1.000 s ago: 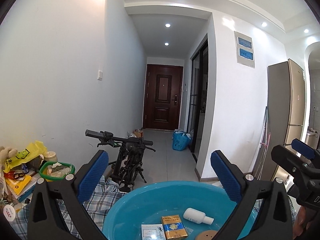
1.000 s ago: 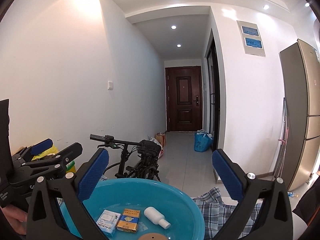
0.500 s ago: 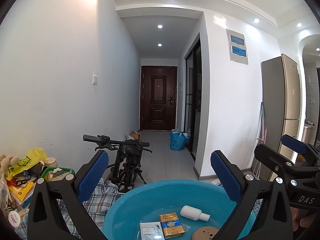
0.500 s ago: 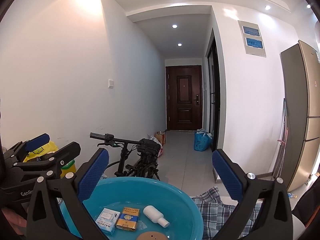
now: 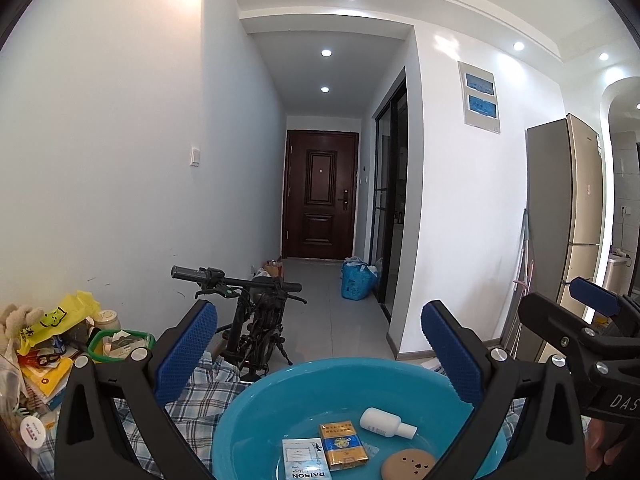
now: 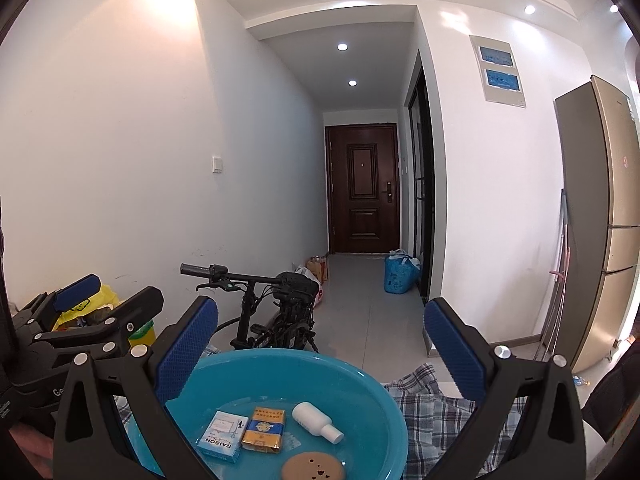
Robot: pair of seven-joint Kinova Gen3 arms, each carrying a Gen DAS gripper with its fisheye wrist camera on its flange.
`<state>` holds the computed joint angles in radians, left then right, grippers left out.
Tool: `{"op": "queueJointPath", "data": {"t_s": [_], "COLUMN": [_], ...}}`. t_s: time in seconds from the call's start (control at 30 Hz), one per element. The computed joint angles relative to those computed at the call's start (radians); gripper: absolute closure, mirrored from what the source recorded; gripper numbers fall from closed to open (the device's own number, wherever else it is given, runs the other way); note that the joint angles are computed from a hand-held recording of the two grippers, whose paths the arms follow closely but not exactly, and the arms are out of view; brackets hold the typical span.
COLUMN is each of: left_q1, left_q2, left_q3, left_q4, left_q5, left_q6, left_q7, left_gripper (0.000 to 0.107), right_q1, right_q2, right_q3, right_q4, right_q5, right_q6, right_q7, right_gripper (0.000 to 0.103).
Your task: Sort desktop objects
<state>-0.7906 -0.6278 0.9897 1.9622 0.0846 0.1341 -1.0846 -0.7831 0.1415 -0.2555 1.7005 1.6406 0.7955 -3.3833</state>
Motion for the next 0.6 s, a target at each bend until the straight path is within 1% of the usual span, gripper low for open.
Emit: {"op": "queueJointPath", "data": {"t_s": [0.13, 0.17, 0.4, 0.53, 0.6], "left_q1": [0.025, 0.033, 0.137, 0.201, 0.243], "left_q2": [-0.050, -0.065, -0.121, -0.137, -0.135], "left_q3": [-0.045, -0.054, -0.126, -0.170, -0.191], "left_q4": [0.005, 0.007, 0.024, 0.029, 0.026], "left_q5": [0.006, 0.007, -0.011, -0.025, -0.033], "left_q6": [0.028, 0.038, 0.101, 0.136, 0.165], "left_q7": [0.010, 0.013, -0.001, -0.016, -0.028], "left_gripper": [0.004, 0.004, 0.004, 0.004, 0.004], "right_q1": [-0.003, -0.007, -0.033, -0.026, -0.018], "right_q2": [-0.031, -0.036, -0.068, -0.101, -0.126], "right_q3": [-0.009, -0.014, -0.049, -0.062, -0.071], "right_q4": [0.009, 0.009, 0.038, 0.056, 0.064], "right_q5": [-0.050, -0.065, -0.096, -0.145, -0.192], "right_q6": [0.008, 0.024, 0.100, 0.061, 0.025], "right_q7": [0.029, 0.046, 0.101, 0.120, 0.147], "right_gripper": [0.000, 0.000, 0.000, 0.000, 0.000]}}
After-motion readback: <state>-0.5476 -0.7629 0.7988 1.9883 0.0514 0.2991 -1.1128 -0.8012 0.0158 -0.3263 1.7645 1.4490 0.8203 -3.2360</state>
